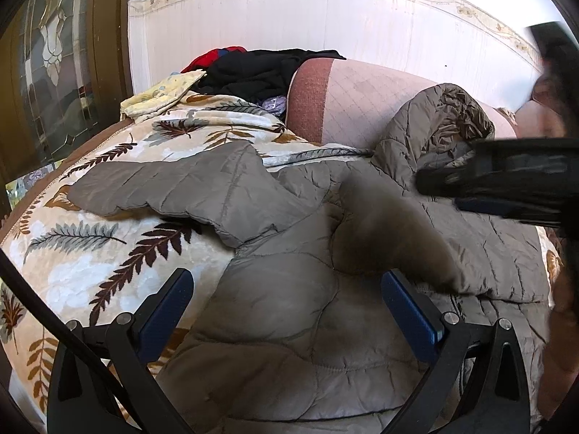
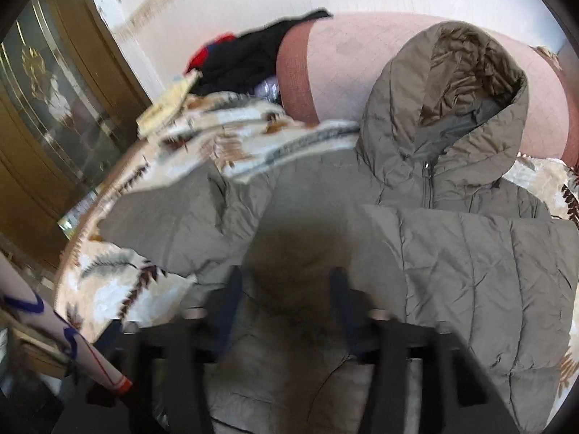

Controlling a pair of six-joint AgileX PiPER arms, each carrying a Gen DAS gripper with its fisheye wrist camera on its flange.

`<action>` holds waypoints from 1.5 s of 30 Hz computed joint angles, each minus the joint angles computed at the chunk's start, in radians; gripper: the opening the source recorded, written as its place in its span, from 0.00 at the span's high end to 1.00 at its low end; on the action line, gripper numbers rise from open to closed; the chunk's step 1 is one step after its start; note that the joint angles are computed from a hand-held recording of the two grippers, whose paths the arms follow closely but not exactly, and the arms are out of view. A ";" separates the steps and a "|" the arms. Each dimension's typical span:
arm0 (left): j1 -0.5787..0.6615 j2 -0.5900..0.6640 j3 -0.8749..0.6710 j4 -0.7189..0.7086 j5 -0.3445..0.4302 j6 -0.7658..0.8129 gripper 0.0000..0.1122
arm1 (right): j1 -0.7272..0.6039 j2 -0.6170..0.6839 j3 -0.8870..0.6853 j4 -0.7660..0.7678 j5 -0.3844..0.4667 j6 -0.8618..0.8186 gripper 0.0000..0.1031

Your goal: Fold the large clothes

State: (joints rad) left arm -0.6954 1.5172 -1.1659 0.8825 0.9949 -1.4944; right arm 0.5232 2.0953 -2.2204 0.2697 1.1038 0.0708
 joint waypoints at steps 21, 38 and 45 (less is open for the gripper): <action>0.247 0.375 -0.311 -0.306 -0.156 0.337 0.08 | -0.448 -0.212 0.696 -0.127 -0.382 -0.012 0.62; 0.258 0.347 -0.244 -0.299 -0.233 0.293 0.08 | -0.336 -0.323 0.811 -0.345 -0.549 0.077 0.53; 0.220 0.297 -0.206 -0.178 -0.229 0.201 0.08 | -0.248 -0.294 0.818 -0.284 -0.546 -0.010 0.53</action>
State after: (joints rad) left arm -0.4752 1.8147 -1.3714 0.7043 0.7660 -1.2929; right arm 0.2750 1.8013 -1.4022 -0.0146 0.5579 0.0605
